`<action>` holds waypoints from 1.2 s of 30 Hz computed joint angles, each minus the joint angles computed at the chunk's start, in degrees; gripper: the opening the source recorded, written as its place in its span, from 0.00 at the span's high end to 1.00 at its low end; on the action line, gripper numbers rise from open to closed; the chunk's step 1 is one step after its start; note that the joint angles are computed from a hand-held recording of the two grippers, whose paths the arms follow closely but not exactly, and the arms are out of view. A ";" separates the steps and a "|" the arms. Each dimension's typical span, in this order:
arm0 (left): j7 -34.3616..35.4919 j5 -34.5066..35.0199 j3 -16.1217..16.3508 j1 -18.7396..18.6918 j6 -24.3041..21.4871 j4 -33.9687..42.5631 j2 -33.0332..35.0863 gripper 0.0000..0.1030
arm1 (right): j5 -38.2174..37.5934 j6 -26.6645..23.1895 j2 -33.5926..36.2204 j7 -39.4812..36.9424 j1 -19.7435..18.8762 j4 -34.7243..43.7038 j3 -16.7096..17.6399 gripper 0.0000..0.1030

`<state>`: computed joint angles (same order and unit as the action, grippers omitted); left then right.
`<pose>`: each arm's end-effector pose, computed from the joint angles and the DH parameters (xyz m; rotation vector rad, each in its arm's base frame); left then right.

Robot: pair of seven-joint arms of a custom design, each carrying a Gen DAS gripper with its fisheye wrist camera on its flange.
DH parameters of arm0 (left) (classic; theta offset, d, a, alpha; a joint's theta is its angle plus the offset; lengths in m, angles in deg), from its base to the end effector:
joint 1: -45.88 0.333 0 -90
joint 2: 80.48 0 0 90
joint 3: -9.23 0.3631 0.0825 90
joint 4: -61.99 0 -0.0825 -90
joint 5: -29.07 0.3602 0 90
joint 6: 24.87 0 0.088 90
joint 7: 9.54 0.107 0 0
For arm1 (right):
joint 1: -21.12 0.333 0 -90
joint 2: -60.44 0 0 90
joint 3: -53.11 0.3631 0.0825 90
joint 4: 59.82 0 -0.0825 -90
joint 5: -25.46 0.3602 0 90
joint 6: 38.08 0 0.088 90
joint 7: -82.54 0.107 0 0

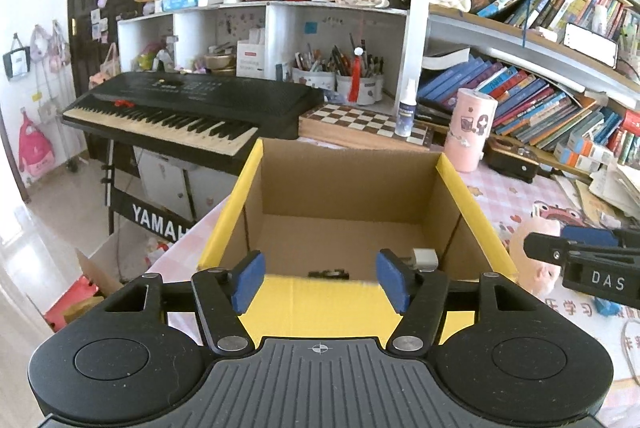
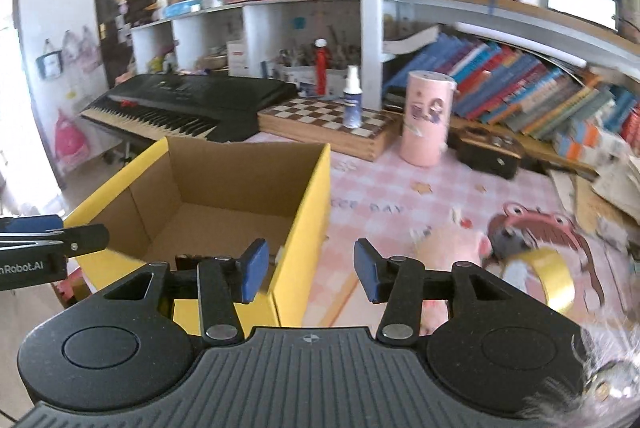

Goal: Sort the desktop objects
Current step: 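Withdraw both open tools from the box back toward the desk mat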

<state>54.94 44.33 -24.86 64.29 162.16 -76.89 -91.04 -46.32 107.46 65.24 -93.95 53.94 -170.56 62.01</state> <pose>0.4603 -0.1754 0.5443 -1.5332 1.7961 -1.0308 0.4417 0.4049 0.5517 -1.5823 1.5890 -0.8359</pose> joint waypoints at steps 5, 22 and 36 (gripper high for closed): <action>2.23 -2.10 8.32 -8.72 0.46 -3.98 -2.47 0.38 | -1.73 -5.74 -1.67 5.48 2.25 -2.55 2.00 0.53; 11.27 -9.67 22.82 -25.64 1.01 -15.41 -10.75 0.37 | -1.15 -18.64 -3.88 13.83 9.15 -8.15 7.90 0.41; 17.31 -12.63 31.62 -40.08 0.86 -16.54 -10.36 0.30 | 3.76 -22.21 -5.97 12.63 10.86 -10.86 9.38 0.33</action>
<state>72.24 31.70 6.76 24.21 163.02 -93.43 -101.40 -42.56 85.25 59.27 -81.32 64.80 -181.42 71.39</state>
